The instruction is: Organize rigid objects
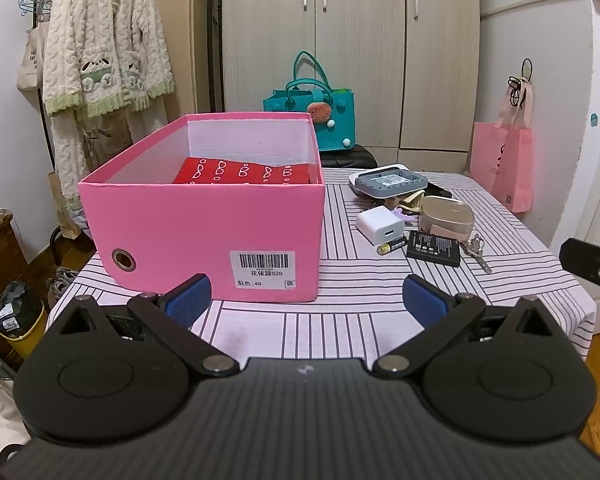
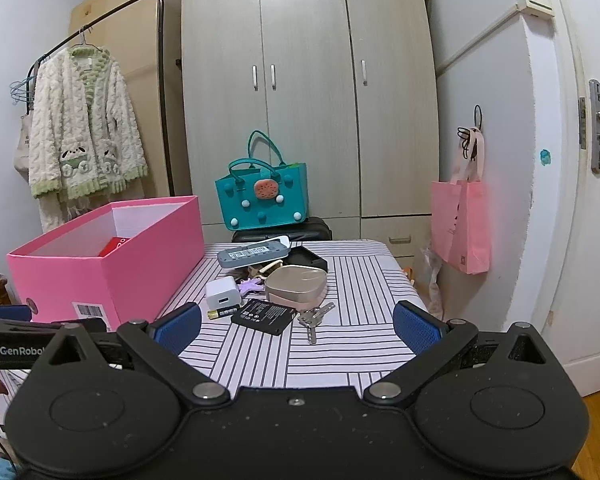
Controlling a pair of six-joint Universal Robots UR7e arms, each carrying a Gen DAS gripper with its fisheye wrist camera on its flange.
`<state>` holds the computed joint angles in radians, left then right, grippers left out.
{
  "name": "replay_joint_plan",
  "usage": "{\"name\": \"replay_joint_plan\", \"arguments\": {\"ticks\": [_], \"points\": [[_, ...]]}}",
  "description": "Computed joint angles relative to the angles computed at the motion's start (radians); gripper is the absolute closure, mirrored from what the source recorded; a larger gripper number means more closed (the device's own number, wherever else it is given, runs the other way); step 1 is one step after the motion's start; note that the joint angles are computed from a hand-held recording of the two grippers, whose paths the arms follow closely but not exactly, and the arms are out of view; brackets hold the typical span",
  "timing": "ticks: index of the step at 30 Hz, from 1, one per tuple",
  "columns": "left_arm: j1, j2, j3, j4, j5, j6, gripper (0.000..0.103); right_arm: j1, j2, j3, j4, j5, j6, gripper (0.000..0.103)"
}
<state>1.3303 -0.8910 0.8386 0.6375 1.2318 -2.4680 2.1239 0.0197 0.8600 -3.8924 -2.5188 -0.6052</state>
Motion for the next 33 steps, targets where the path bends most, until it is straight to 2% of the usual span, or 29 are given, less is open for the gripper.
{"name": "replay_joint_plan", "arguments": {"ticks": [20,33], "points": [[-0.002,-0.022,0.037,-0.036,0.02,0.025,0.0,-0.001,0.013,-0.024,-0.027,0.003,-0.036,0.0],[0.0,-0.018,0.029,-0.046,0.012,0.004,0.0,-0.007,0.012,-0.024,-0.003,0.025,-0.02,0.0]]}}
